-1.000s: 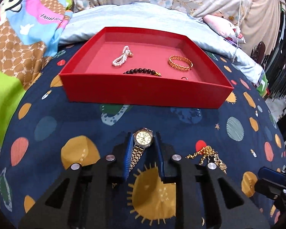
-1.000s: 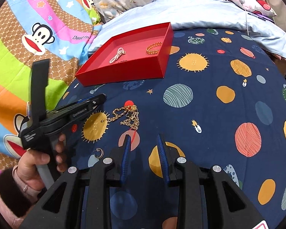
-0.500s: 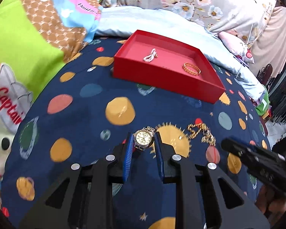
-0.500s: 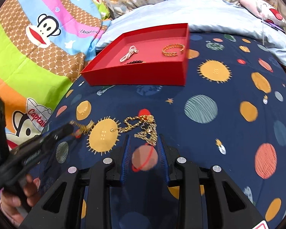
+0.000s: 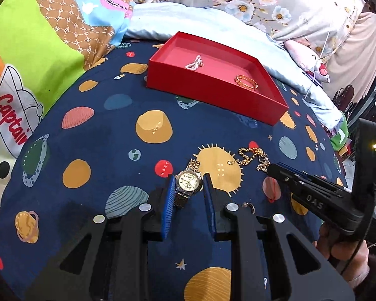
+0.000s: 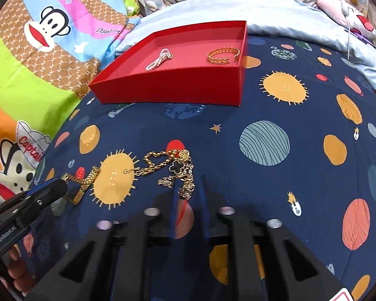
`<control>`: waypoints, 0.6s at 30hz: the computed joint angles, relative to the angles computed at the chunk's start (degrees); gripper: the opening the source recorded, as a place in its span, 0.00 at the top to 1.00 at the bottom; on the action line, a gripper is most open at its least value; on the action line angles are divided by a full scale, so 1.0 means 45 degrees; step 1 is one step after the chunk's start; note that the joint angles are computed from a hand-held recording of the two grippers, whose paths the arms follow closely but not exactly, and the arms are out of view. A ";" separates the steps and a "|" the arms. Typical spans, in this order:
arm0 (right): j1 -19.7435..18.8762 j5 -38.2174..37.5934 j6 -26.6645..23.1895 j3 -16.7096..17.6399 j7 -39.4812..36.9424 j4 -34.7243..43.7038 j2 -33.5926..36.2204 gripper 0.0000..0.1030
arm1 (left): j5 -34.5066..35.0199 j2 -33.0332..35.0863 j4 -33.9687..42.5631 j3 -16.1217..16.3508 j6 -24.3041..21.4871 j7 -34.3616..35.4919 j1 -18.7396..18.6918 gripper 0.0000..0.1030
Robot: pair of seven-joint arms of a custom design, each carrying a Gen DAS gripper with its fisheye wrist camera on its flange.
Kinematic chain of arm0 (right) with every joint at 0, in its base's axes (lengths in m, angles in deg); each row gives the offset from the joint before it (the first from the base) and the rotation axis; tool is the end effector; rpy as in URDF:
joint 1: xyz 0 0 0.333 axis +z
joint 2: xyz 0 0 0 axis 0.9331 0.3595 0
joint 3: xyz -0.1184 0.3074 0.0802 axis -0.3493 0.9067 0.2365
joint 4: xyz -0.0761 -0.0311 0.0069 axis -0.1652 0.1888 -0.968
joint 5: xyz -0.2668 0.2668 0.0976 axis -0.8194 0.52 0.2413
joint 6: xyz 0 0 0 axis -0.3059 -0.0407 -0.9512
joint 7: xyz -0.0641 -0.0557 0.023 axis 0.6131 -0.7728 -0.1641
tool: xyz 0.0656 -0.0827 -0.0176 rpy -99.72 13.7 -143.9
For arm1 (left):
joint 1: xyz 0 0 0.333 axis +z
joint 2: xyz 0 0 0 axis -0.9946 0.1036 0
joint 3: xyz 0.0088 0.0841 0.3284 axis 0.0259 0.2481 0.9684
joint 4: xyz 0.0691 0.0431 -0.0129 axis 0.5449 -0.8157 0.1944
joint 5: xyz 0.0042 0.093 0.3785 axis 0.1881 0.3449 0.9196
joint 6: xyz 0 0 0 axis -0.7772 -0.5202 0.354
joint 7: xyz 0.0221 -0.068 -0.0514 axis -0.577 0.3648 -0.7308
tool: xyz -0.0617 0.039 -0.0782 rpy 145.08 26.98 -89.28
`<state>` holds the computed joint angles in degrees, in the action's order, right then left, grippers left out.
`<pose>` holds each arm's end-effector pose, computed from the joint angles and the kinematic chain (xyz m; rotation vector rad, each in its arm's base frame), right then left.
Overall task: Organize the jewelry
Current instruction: 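Grasp the gold watch with the left tool while the right tool grasps a gold chain bracelet, then carry the watch into the red tray and open the left tool while the right tool drops the chain there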
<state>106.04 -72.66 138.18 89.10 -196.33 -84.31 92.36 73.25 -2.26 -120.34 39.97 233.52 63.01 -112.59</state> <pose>0.4350 0.4229 0.3419 -1.6082 2.0048 -0.4057 0.4606 -0.3509 0.3652 -1.7001 2.2436 -1.0241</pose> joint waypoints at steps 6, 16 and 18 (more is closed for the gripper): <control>0.0073 -0.0645 0.0222 -0.0085 0.0821 -0.0452 -0.0385 0.96 | -0.0018 -0.0087 -0.0081 -0.0062 0.0018 -0.0063 -0.0009 0.79; -0.0307 -0.2495 -0.0200 0.0587 0.3360 -0.1559 -0.2115 0.97 | -0.0600 -0.0471 -0.0326 -0.1580 0.0058 0.0550 0.1215 0.79; -0.0444 -0.2748 -0.0397 0.0822 0.3679 -0.1745 -0.2533 0.96 | -0.0867 -0.0573 -0.0358 -0.2133 0.0081 0.0803 0.1669 0.79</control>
<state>104.04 -85.03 136.39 92.80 -179.77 -92.16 80.96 69.35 -4.84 -121.95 30.37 233.88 66.62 -105.08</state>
